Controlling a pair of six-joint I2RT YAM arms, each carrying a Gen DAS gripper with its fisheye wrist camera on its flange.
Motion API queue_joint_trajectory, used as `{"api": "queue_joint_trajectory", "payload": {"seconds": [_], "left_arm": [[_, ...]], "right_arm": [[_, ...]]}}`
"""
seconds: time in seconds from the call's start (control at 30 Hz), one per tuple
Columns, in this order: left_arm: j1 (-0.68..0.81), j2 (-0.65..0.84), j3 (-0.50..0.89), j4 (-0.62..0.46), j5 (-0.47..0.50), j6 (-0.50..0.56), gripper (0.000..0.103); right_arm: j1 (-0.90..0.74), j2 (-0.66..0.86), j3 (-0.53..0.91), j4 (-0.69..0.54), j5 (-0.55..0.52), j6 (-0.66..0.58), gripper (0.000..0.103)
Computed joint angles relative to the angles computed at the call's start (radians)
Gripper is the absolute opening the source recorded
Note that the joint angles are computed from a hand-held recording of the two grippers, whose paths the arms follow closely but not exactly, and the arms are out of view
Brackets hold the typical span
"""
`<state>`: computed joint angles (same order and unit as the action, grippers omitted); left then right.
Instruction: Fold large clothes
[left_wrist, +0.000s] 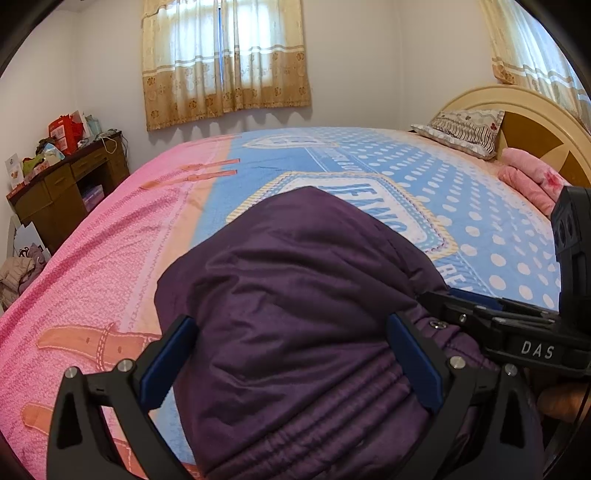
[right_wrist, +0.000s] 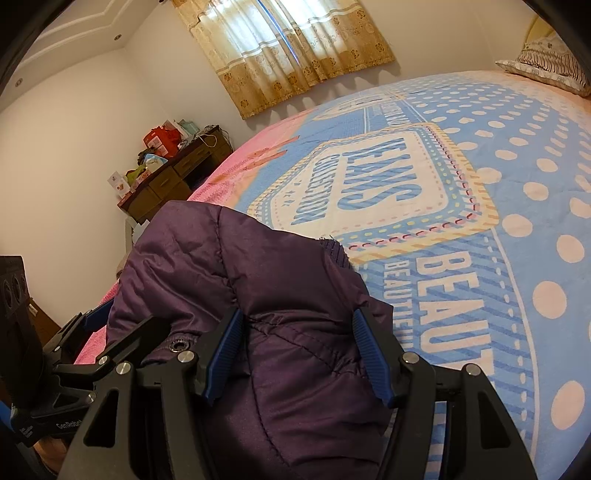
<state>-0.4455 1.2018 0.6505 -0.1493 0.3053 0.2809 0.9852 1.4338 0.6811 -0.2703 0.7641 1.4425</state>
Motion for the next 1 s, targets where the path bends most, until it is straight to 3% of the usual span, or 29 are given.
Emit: {"api": "queue_joint_trajectory", "payload": {"seconds": [0.33,0.4,0.43,0.5,0.53,0.67,0.73,0.8,0.87,0.9,0.93,0.97,1.0], "left_arm": [[0.029,0.011,0.022,-0.032,0.036,0.021,0.103],[0.110,-0.008,0.052,-0.116,0.119,0.062,0.103],[0.166,-0.011,0.064,-0.155,0.176,0.081,0.103],[0.334,0.033,0.120,-0.304,0.357,0.163,0.103],[0.395,0.080,0.156,-0.389,0.430,0.214,0.103],[0.521,0.388,0.344,-0.745,0.597,0.389,0.103],[0.525,0.524,0.421,-0.857,0.632,0.420,0.103],[0.520,0.611,0.465,-0.926,0.669,0.454,0.103],[0.510,0.620,0.460,-0.905,0.686,0.453,0.103],[0.504,0.615,0.451,-0.890,0.695,0.455,0.103],[0.500,0.606,0.442,-0.876,0.695,0.451,0.103],[0.492,0.589,0.430,-0.865,0.697,0.446,0.103],[0.488,0.573,0.421,-0.860,0.701,0.450,0.103]], "right_arm": [[0.016,-0.015,0.015,-0.031,0.016,-0.010,0.065],[0.075,0.014,0.107,-0.216,0.097,0.050,0.082],[0.124,0.055,0.186,-0.405,0.158,0.173,0.094],[0.176,0.065,0.218,-0.560,0.188,0.318,0.096],[0.180,0.036,0.189,-0.532,0.168,0.311,0.096],[0.127,-0.167,-0.061,-0.172,0.022,0.217,0.096],[0.090,-0.194,-0.119,-0.049,-0.031,0.158,0.096],[0.031,-0.249,-0.250,0.191,-0.129,0.088,0.096],[-0.034,-0.267,-0.403,0.501,-0.239,0.037,0.092],[-0.043,-0.257,-0.430,0.575,-0.257,0.009,0.086],[-0.055,-0.251,-0.466,0.675,-0.289,-0.020,0.067],[-0.070,-0.211,-0.524,0.869,-0.332,-0.024,0.064],[-0.067,-0.179,-0.536,0.936,-0.332,-0.015,0.063]]}}
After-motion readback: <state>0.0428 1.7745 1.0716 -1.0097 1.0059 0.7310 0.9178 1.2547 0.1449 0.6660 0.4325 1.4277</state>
